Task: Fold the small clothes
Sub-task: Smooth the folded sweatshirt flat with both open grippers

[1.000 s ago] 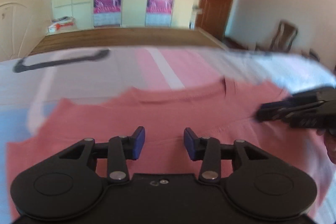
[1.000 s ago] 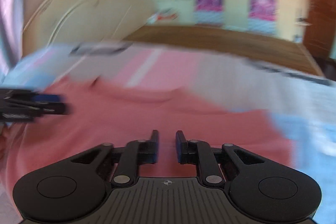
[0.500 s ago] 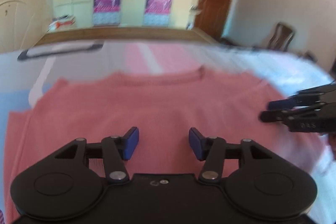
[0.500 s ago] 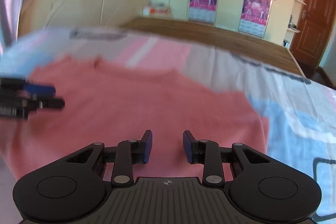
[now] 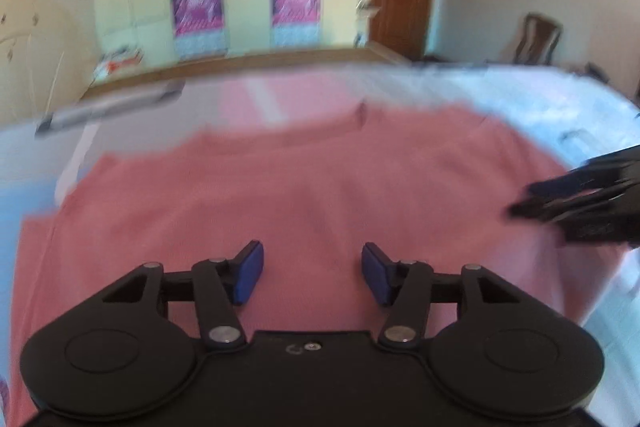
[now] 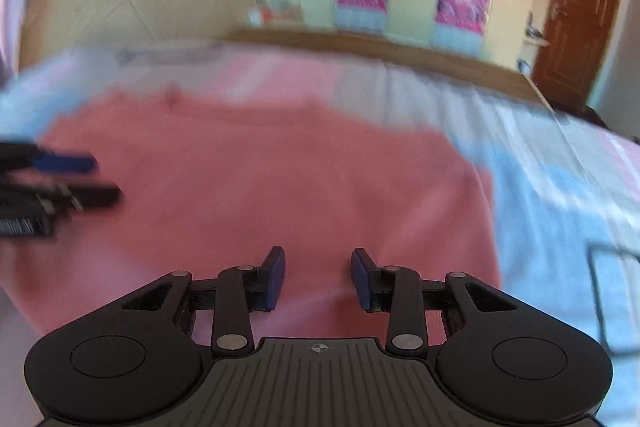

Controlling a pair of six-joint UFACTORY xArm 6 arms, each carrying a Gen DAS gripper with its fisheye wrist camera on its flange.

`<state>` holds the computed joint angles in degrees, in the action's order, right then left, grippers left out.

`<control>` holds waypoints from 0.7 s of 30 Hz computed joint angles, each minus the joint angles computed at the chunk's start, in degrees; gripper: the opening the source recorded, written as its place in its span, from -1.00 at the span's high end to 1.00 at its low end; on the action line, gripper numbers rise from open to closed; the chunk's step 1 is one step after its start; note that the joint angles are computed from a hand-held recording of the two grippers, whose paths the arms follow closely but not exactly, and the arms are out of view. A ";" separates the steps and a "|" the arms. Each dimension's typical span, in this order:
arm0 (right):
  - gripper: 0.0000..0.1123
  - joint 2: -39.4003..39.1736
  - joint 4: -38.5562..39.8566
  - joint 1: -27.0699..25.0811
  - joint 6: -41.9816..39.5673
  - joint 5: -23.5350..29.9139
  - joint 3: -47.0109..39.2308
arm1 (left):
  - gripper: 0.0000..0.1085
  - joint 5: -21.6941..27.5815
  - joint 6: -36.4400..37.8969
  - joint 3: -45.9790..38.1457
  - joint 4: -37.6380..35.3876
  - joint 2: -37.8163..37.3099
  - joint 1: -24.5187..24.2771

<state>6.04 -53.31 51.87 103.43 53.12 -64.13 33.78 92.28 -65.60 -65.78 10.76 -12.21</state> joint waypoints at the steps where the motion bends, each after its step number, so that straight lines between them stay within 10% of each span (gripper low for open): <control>1: 0.37 -1.30 0.17 0.36 2.36 0.06 1.75 | 0.05 1.96 1.20 -0.07 -1.92 0.11 1.16; 5: 0.37 -7.29 -3.17 3.64 10.23 5.46 5.62 | 0.06 1.34 5.83 0.22 -6.11 -1.06 3.53; 17: 0.46 -6.82 10.90 2.85 -4.64 11.99 4.77 | -0.10 -11.87 0.32 -9.57 0.45 8.53 4.89; 21: 0.46 -4.77 11.50 3.90 -7.02 15.51 1.10 | 0.03 -8.73 -5.79 -8.29 2.81 5.68 6.27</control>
<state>1.27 -41.81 55.77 96.41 68.64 -63.03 25.05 86.49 -73.90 -62.97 16.44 -5.94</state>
